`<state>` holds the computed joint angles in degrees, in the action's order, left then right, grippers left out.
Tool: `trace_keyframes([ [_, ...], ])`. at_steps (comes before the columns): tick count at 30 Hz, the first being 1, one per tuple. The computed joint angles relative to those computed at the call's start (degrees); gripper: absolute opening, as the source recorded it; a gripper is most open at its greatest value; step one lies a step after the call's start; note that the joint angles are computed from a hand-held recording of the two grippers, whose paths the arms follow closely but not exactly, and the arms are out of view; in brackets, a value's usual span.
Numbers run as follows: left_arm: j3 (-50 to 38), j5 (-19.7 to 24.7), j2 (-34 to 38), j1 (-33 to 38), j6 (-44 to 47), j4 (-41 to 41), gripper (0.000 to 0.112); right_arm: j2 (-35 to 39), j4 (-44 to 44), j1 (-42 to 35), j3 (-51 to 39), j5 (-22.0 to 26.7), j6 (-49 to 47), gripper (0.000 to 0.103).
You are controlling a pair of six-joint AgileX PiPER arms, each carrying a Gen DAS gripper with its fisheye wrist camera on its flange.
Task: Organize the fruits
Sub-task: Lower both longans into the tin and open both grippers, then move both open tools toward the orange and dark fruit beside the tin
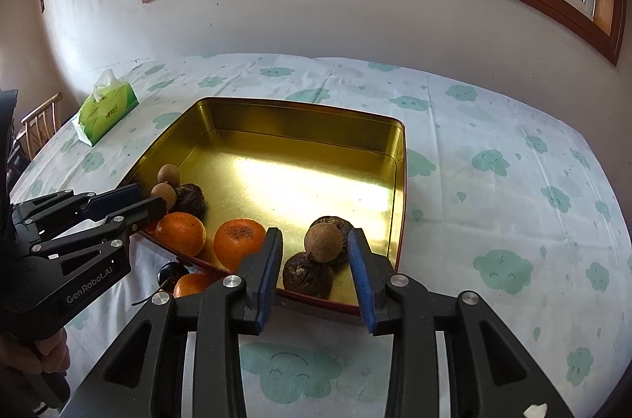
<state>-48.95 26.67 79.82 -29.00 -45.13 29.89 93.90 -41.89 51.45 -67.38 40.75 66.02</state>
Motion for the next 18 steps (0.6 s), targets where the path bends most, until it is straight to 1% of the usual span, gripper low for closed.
trace_keyframes([
  [3, 2.53, 1.20, -3.95, -2.06, -3.88, 3.42, 0.030, -2.03, -1.30, 2.35, 2.01, 1.60, 2.34, 0.033],
  [9, 8.93, 3.55, -10.99, -4.59, -6.32, 4.35, 0.031, -4.26, -2.22, 7.08, 6.03, 4.53, 6.34, 0.033],
  [13, 13.68, 4.39, -14.08, -5.00, -8.41, 4.78, 0.031, -4.11, -1.42, 9.14, 8.16, 4.01, 8.53, 0.033],
  [18, 18.50, 4.12, -16.84, -3.17, -9.95, 5.20, 0.031, -3.16, 0.62, 9.34, 9.48, 0.64, 9.68, 0.033],
])
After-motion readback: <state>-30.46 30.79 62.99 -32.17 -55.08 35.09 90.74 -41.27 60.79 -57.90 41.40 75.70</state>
